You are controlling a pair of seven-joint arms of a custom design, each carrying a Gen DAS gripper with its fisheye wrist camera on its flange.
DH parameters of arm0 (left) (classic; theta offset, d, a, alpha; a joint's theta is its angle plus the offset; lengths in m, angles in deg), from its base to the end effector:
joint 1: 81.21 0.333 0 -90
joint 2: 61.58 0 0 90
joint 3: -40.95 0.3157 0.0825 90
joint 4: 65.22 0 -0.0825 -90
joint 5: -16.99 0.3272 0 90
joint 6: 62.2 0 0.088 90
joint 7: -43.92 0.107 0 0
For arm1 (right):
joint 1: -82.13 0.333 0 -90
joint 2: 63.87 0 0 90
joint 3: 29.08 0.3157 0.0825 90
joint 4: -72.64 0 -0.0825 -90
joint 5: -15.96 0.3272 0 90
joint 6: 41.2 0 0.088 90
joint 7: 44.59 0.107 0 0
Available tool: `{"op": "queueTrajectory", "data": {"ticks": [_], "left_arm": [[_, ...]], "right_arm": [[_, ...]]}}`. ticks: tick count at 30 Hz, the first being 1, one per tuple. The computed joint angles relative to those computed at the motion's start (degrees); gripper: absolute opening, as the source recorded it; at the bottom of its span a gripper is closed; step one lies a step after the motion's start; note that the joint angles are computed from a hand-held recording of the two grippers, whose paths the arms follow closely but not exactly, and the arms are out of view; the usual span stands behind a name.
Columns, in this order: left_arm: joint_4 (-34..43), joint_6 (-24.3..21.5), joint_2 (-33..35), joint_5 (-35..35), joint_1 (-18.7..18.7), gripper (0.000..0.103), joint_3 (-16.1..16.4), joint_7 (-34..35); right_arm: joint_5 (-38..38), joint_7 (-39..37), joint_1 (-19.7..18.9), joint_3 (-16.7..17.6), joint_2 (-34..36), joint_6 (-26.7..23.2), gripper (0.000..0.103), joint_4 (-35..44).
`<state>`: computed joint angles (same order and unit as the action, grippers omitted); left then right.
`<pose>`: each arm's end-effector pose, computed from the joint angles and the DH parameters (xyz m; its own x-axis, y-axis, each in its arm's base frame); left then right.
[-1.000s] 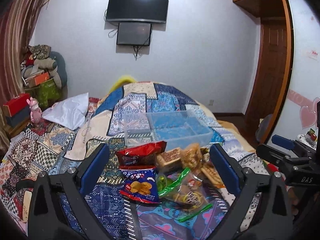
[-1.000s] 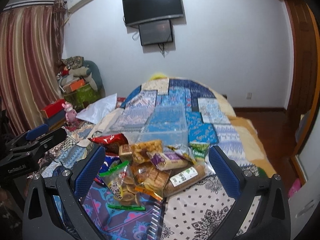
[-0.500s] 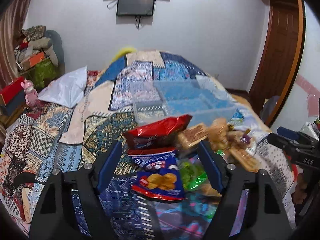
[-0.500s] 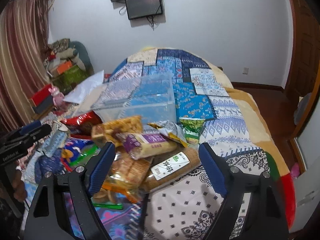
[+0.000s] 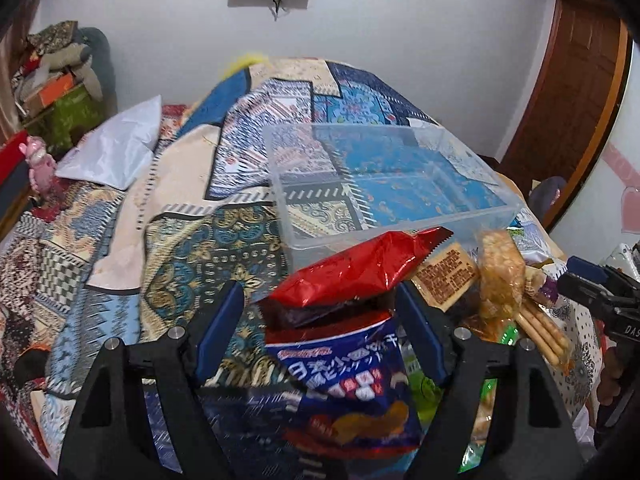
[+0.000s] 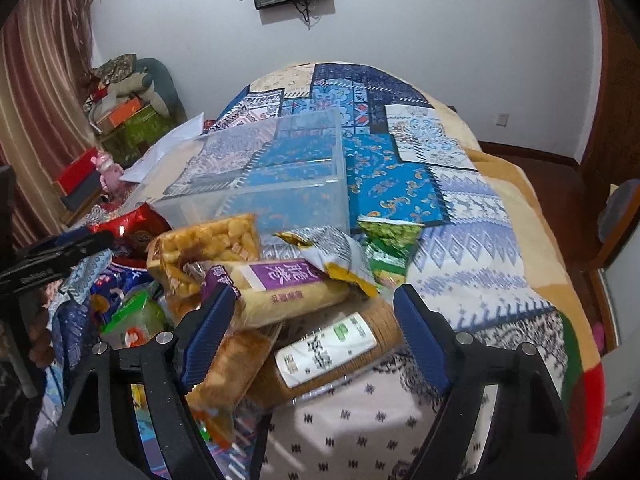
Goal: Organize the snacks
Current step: 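Grasp the red chip bag with the left gripper while the right grasps a white-silver bag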
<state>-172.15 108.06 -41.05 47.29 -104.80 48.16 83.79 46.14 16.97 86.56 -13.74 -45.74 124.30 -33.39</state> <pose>0.5908 -0.2199 0.4400 0.0172 -0.9897 0.1422 -0.7146 -0.1116 -0.6906 0.6036 0.1655 0.4669 0.3910 -0.9019 -0.1834 -0.7069 -0.1666 -0.6874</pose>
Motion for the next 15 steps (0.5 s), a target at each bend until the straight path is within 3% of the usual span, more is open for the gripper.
{"op": "queueTrajectory", "data": {"ticks": [3,6,10,13,15], "left_arm": [[1.8,-0.5,1.7,-2.6,1.4,0.078,-2.0,3.1],[2.9,-0.2,2.7,-2.4,-0.2,0.078,-0.3,3.0],[3.3,1.1,3.3,-3.5,-0.6,0.078,0.2,4.0],[2.9,2.5,3.3,-4.3,-1.3,0.073,1.0,5.0],[2.0,3.2,2.9,-5.1,-1.6,0.066,1.2,5.9]], "right_arm": [[0.0,0.2,-0.2,0.0,0.8,-0.8,0.080,1.6],[2.7,-1.9,-1.9,1.6,1.4,-1.9,0.080,3.1],[-1.1,1.4,0.6,-1.3,3.0,-2.2,0.080,5.2],[-5.4,4.8,1.7,-2.8,5.2,-4.5,0.063,8.1],[-7.7,6.9,1.9,-3.3,7.2,-7.6,0.058,10.8]]}}
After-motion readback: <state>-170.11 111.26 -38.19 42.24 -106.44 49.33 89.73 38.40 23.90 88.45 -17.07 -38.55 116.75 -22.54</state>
